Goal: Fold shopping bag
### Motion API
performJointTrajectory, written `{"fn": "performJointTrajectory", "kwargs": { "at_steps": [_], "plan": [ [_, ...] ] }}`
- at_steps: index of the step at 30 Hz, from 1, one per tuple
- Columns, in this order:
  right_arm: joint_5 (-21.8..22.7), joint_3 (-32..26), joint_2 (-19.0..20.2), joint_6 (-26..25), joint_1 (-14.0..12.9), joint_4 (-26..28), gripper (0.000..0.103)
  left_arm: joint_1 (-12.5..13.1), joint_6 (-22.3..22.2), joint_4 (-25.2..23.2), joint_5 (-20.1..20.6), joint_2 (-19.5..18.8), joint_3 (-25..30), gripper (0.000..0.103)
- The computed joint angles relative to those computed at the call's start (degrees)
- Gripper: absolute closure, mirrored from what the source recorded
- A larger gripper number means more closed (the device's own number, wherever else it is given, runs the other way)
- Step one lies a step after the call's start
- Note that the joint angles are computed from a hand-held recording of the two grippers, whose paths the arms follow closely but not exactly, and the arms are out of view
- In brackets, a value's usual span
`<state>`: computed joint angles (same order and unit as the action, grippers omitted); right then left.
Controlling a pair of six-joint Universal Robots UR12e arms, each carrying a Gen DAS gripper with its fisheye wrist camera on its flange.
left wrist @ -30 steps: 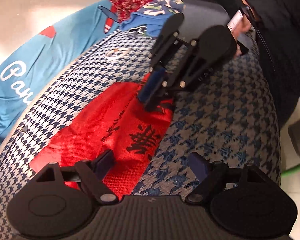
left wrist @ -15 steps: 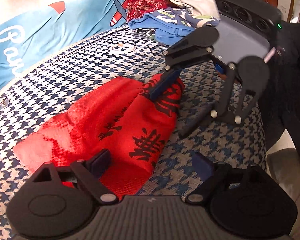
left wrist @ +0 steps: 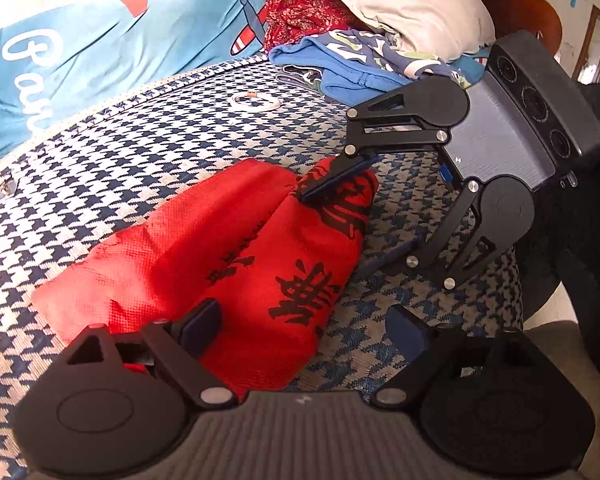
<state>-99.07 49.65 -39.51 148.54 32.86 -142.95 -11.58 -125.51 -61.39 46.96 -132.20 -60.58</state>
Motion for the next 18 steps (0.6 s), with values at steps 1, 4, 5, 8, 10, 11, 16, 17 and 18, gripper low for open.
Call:
{"fn": "performJointTrajectory", "kwargs": {
  "at_steps": [1, 4, 5, 8, 10, 11, 16, 17, 18],
  "plan": [
    [0.0, -0.2, 0.1, 0.2, 0.0, 0.2, 0.054, -0.1, 0.3, 0.9, 0.6, 0.1, -0.4, 0.014],
    [0.6, -0.7, 0.2, 2.1, -0.2, 0.4, 0.059, -0.5, 0.7, 4.1, 2.8, 0.6, -1.6, 0.014],
    [0.9, -0.8, 0.2, 2.9, -0.3, 0.4, 0.061, -0.6, 0.9, 5.1, 3.5, 0.8, -2.0, 0.014],
    [2.4, -1.5, 0.0, 5.5, -0.7, 2.3, 0.062, -1.2, 2.4, 8.6, 7.1, 1.5, -3.3, 0.014],
    [3.8, -2.1, 0.0, 7.7, -1.1, 3.8, 0.063, -1.5, 2.6, 9.4, 8.3, 1.8, -3.7, 0.013],
    [4.5, -2.4, 0.0, 8.9, -1.3, 4.5, 0.063, -1.5, 2.5, 9.5, 8.5, 1.8, -3.8, 0.013],
    [6.8, -3.9, 0.0, 11.9, -1.8, 8.3, 0.063, -1.5, 1.5, 10.1, 8.8, 2.1, -4.4, 0.015],
    [7.4, -4.6, 0.2, 12.2, -2.0, 9.6, 0.063, -1.5, 1.2, 9.7, 8.5, 2.2, -4.4, 0.015],
    [8.2, -5.4, 0.3, 12.8, -2.1, 11.1, 0.063, -1.4, 1.0, 9.2, 8.2, 2.3, -4.5, 0.015]
  ]
}}
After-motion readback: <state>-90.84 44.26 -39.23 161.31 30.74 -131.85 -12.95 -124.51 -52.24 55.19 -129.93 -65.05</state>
